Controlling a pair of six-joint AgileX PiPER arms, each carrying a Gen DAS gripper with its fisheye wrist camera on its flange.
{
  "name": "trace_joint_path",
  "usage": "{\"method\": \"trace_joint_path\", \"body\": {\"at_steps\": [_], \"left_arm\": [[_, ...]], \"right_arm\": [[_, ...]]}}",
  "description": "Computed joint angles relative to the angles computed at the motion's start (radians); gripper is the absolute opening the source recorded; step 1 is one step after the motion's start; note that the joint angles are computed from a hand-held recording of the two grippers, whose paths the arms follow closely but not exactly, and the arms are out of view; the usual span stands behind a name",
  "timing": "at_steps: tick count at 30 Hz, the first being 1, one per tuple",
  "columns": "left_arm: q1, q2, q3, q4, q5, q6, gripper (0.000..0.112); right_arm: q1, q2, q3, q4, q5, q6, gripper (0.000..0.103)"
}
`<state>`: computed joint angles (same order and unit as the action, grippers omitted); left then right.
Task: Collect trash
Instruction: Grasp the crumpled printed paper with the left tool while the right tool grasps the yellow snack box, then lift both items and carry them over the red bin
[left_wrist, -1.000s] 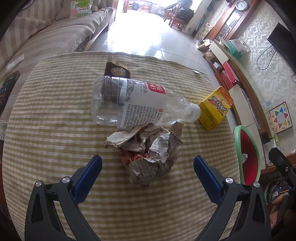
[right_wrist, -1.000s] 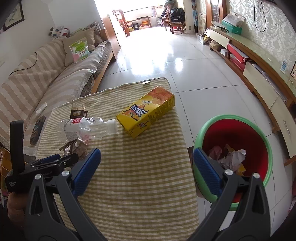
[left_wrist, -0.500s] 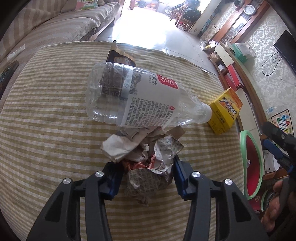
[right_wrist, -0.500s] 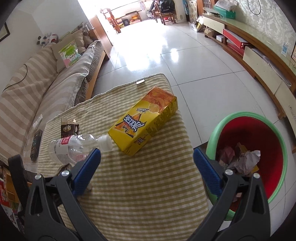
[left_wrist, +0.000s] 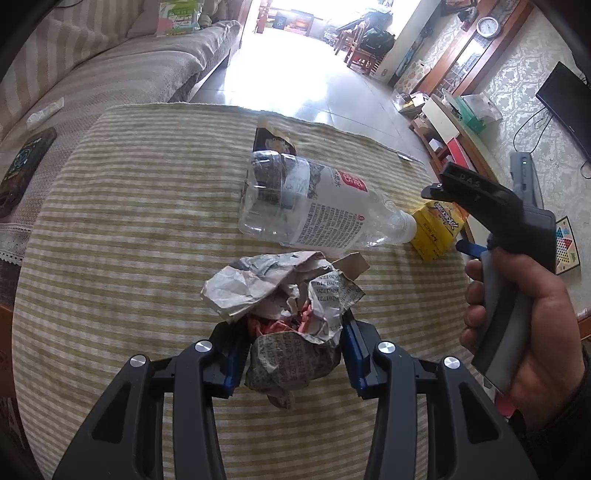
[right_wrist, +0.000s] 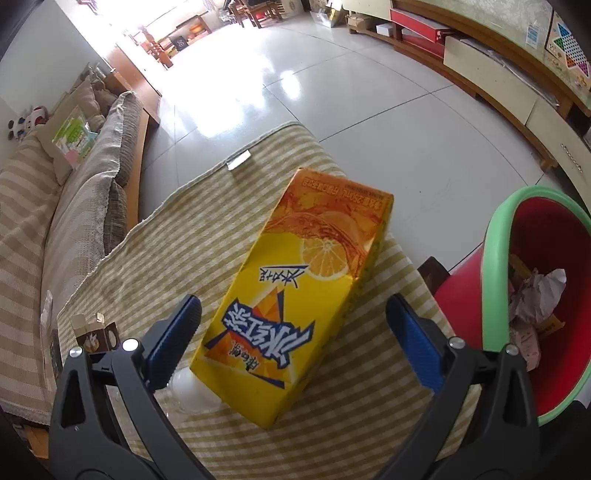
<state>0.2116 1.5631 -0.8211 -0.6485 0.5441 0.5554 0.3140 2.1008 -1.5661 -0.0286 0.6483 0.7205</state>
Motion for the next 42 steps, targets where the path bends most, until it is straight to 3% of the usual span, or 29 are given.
{"method": "trace_joint_path", "body": {"at_steps": [6,8,20,27,42], "left_arm": [[0.037,-0.035,0.022,-0.027,0.023,0.046,0.042],[0.045,-0.045,0.029,-0.034,0.027,0.053,0.042],[0.073,-0.126,0.072,-0.045,0.043,0.081,0.042],[0.138,-0.18,0.063,-0.047,0.071,0.107,0.042],[0.27,-0.268,0.09,-0.046,0.148,0.162,0.043]], "right_arm": [[0.054,0.068,-0.093,-0.148,0.079,0.082,0.098],[0.066,0.074,-0.103,-0.176,0.102,0.083,0.093],[0.077,-0.032,0.041,-0.102,0.036,-0.078,0.064],[0.106,-0.121,0.176,-0.072,-0.029,-0.177,0.063],[0.266,-0.347,0.435,0.006,-0.044,-0.449,0.062]]}}
